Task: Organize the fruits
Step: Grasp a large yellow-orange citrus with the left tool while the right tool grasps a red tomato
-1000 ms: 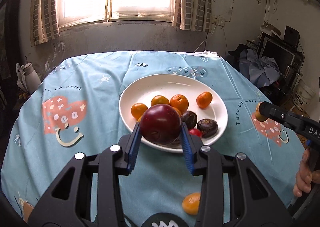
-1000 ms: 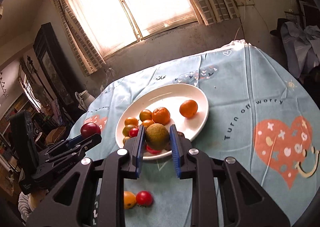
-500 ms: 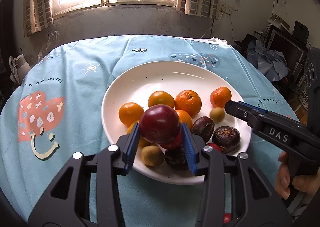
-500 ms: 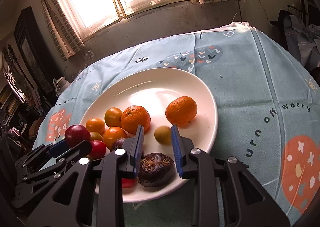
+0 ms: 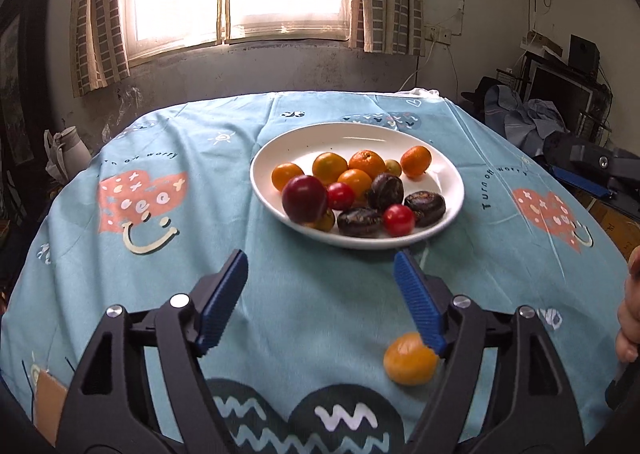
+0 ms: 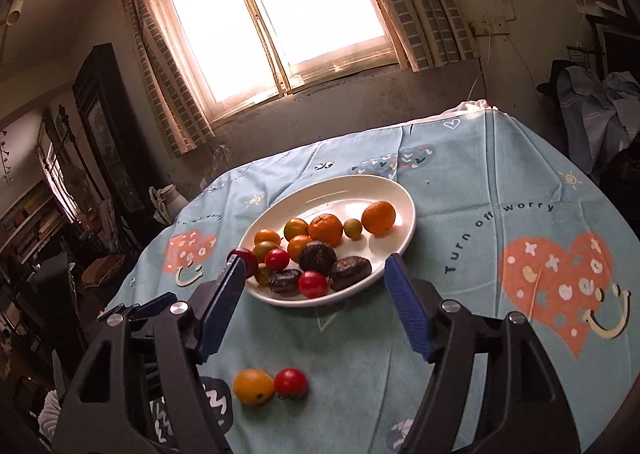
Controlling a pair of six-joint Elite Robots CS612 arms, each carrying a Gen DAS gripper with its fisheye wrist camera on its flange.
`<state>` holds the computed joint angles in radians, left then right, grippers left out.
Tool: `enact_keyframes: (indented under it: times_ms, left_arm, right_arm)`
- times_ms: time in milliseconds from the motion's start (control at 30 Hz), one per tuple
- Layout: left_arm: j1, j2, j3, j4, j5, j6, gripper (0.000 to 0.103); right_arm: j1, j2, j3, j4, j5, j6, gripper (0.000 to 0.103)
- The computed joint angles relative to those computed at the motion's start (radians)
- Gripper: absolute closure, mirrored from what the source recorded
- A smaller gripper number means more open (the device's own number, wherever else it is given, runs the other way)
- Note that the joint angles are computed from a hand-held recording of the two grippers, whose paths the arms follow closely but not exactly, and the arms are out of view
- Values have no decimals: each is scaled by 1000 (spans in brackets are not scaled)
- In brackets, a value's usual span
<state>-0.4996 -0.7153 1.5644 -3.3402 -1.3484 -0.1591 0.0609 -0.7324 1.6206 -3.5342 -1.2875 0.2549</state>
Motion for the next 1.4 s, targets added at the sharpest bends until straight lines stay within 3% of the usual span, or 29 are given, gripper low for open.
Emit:
enact_keyframes:
  times_ms: [100,433,1267,1400]
  left_arm:
    - [-23,-14,58,-38,47,45,18]
    - [-43,-8,57,36,21,155,17]
    - [-51,2,30,107,67,159,15]
    - [-47,1,31,105,42,159,22]
  right_arm:
    - [-3,-14,51,51,0,-39,30]
    - [-3,-12,47,110,-16,-30,31]
    - [1,-12,42,150,-23,-28,30]
    - [1,-12,41,157,-26,-28,30]
